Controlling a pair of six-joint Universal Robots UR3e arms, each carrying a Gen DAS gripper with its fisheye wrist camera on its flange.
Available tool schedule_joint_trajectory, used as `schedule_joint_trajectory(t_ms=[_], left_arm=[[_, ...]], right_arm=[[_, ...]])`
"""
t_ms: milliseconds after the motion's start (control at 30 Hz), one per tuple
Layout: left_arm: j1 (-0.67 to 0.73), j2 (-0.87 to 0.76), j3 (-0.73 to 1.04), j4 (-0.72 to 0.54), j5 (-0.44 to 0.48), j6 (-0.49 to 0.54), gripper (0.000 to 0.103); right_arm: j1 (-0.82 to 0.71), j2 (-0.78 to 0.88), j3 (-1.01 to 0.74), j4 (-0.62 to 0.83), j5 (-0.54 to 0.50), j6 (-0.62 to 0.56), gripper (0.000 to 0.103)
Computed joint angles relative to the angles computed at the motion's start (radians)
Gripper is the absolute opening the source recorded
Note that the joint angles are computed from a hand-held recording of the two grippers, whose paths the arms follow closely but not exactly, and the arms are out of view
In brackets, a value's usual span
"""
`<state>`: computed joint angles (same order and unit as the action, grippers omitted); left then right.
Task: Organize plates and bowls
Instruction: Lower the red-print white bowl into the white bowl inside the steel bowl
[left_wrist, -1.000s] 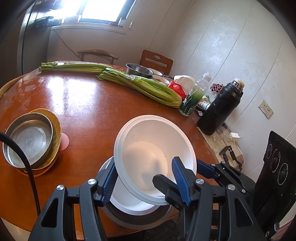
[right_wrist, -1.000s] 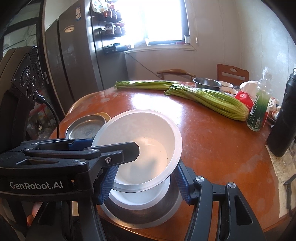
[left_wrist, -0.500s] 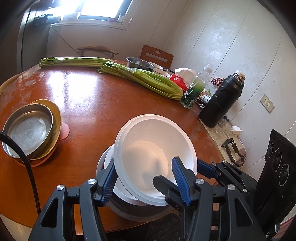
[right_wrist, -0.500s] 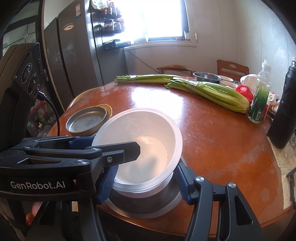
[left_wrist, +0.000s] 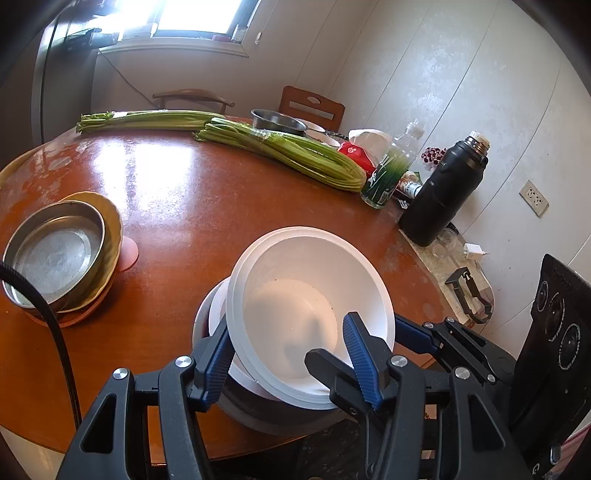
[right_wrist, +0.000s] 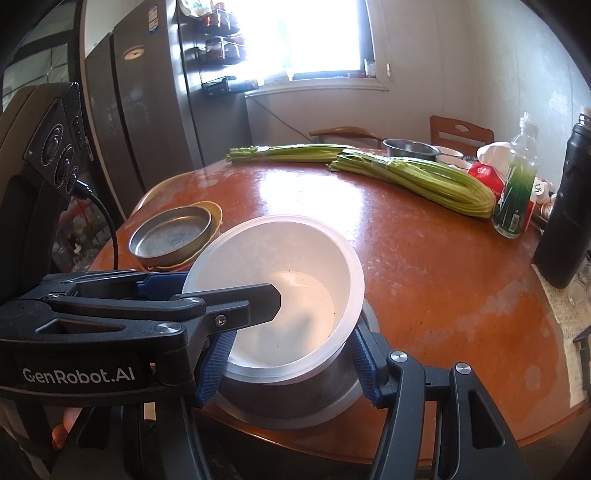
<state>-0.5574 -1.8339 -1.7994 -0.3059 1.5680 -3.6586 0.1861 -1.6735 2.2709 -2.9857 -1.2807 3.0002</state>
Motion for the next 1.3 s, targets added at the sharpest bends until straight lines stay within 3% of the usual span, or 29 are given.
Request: schedule_joint_trajectory(t_ms=[1300], left_arm=[[0.029,-0.023,-0.054,0.056,-0.03,0.021,0.058]], right_arm=[[0.067,0.107,-0.055,-0.016,-0.082,0.043,0.062]])
